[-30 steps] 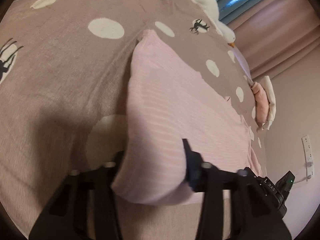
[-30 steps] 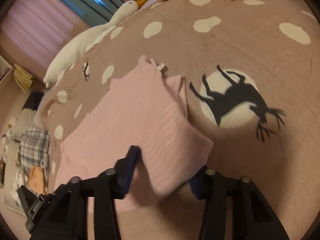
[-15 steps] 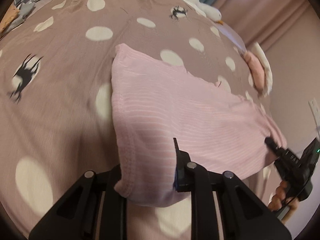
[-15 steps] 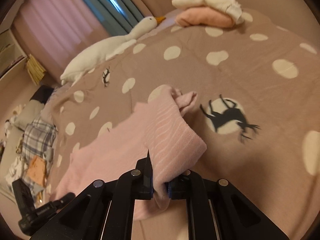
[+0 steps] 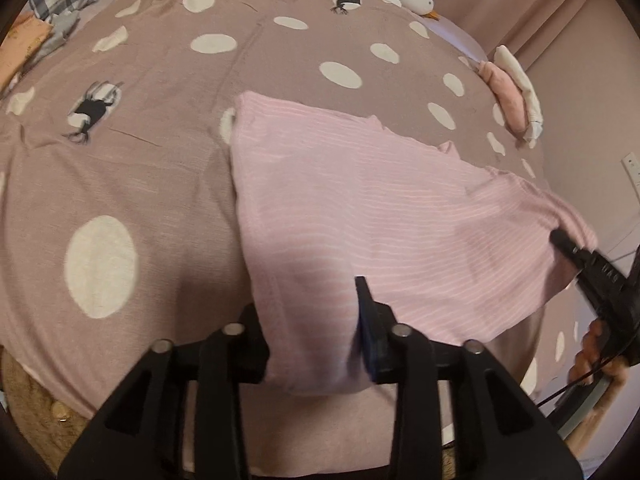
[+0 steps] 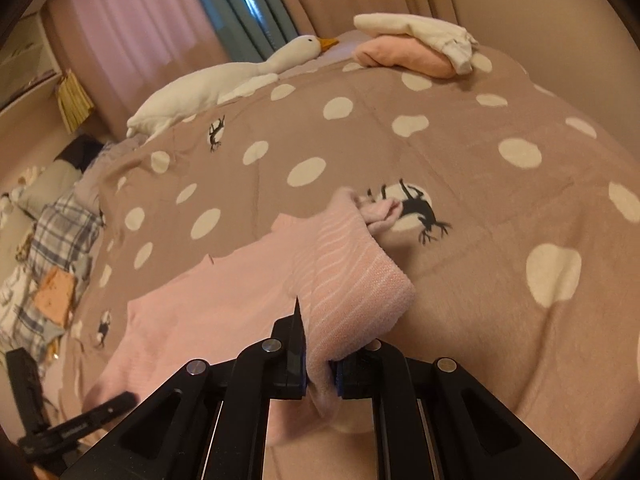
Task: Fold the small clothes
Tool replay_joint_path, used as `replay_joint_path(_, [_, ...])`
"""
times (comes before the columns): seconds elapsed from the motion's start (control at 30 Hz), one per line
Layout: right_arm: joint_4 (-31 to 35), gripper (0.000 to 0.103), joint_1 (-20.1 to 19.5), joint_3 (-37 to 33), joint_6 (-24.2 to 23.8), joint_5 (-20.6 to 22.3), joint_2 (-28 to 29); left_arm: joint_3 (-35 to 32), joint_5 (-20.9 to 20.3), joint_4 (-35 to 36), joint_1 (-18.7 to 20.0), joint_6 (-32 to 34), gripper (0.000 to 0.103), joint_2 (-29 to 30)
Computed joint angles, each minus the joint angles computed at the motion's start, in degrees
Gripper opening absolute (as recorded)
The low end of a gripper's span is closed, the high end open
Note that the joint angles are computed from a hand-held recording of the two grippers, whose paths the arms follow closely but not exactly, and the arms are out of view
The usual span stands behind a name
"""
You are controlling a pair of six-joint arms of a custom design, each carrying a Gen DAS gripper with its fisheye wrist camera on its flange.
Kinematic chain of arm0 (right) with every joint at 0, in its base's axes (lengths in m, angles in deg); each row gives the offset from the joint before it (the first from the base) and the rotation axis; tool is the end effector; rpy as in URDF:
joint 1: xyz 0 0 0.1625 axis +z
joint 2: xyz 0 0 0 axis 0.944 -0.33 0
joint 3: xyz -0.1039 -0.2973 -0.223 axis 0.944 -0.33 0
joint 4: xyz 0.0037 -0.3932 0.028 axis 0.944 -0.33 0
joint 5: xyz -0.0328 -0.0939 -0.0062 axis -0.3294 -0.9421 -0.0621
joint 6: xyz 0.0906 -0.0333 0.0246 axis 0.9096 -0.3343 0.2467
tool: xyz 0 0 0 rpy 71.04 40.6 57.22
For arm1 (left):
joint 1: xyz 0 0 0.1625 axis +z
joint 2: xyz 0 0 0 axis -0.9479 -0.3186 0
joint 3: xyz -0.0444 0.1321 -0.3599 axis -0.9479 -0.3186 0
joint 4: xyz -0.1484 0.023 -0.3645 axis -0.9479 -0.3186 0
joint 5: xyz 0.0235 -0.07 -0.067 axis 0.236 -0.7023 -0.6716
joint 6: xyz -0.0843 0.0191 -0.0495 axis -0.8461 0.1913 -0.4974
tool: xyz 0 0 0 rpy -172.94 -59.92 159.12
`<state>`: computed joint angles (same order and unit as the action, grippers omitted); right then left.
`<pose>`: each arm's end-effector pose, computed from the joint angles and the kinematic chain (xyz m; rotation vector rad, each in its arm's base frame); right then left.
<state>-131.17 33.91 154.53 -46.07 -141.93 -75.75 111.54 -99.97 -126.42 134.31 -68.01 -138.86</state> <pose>0.2011 -0.4830 0.0785 -0.0210 -2.3765 1.1481 -0.0525 -0.5117 0.1794 0.2138 2.6363 -0.6102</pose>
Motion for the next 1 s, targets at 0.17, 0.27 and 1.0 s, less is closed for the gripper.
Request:
replay_joint_path(0.17, [0.86, 0.011, 3.79, -5.12, -6.21, 0.26, 2.64, 1.96, 4.13, -3.46, -0.71, 0.71, 0.058, -2.91])
replay_joint_path(0.27, [2.73, 0.011, 6.11, -8.41, -9.91, 2.36, 4.52, 2.56, 6.62, -4.53, -0.79, 0.77, 0.06, -4.33])
replay_joint_path(1.0, [24.54, 0.011, 9.76, -19.45, -11.43, 9.07, 15.06, 3.42, 12.67, -4.33, 1.58, -2.09, 0.068, -8.6])
